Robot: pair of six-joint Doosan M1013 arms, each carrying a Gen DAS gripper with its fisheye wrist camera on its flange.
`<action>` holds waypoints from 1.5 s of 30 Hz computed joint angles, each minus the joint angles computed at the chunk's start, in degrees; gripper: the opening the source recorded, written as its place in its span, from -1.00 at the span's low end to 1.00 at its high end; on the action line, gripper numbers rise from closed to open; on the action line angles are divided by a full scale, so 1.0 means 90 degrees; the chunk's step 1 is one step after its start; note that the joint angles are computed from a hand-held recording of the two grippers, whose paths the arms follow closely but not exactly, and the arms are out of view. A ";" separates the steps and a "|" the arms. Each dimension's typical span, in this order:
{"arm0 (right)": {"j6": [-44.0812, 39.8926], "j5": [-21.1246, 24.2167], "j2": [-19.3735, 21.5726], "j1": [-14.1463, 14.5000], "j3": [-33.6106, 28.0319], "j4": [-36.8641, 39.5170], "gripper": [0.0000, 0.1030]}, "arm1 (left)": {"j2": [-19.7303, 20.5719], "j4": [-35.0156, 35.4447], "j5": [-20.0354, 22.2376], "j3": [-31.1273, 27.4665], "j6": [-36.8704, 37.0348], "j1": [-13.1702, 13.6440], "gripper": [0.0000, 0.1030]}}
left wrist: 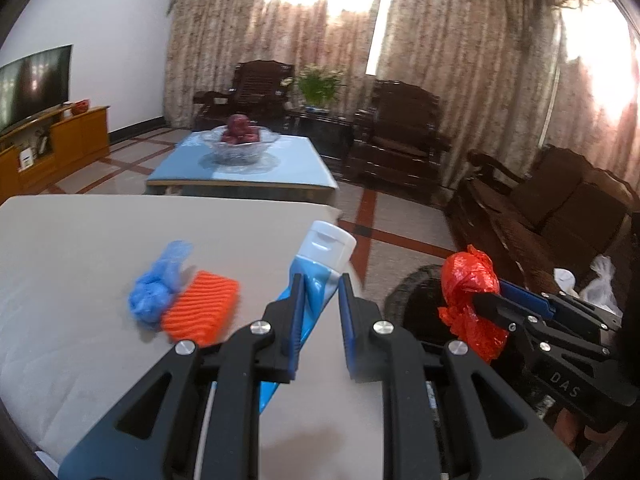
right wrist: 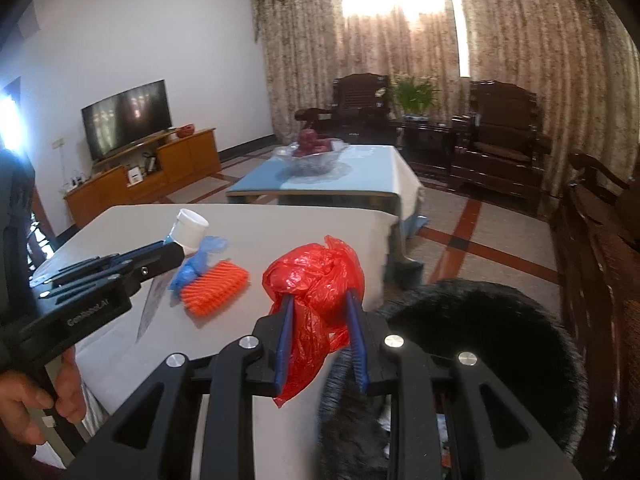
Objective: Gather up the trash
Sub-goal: 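Carry the red bag and toothpaste tube over the bin and release both, then move both grippers back to the blue bag and orange net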
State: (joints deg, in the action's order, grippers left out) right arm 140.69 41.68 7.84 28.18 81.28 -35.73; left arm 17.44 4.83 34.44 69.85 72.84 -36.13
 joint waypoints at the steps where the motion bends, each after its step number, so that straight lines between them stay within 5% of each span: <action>1: 0.0074 0.0039 -0.0039 -0.0009 0.0041 -0.0061 -0.51 | 0.0020 -0.0094 -0.0010 -0.0028 0.0105 -0.0037 -0.69; 17: 0.1225 0.0847 -0.0707 -0.0374 0.0855 -0.0927 -0.51 | 0.0690 -0.2088 0.0045 -0.0777 0.2146 -0.0576 -0.70; 34: 0.1357 0.1167 -0.0779 -0.0824 0.1349 -0.0619 -0.44 | 0.1253 -0.2551 0.0471 -0.1146 0.2584 -0.0802 -0.55; 37: 0.1472 0.1232 -0.0761 -0.0796 0.1370 -0.0719 -0.24 | 0.1251 -0.2454 0.0409 -0.1149 0.2394 -0.0767 -0.15; 42: 0.1691 0.1409 -0.0729 -0.0649 0.1356 -0.1110 0.66 | 0.1223 -0.2099 0.0391 -0.1178 0.1962 -0.0700 0.15; 45: 0.1896 0.1788 -0.0643 -0.0503 0.1279 -0.1567 0.88 | 0.1150 -0.1849 0.0354 -0.1101 0.1663 -0.0642 0.54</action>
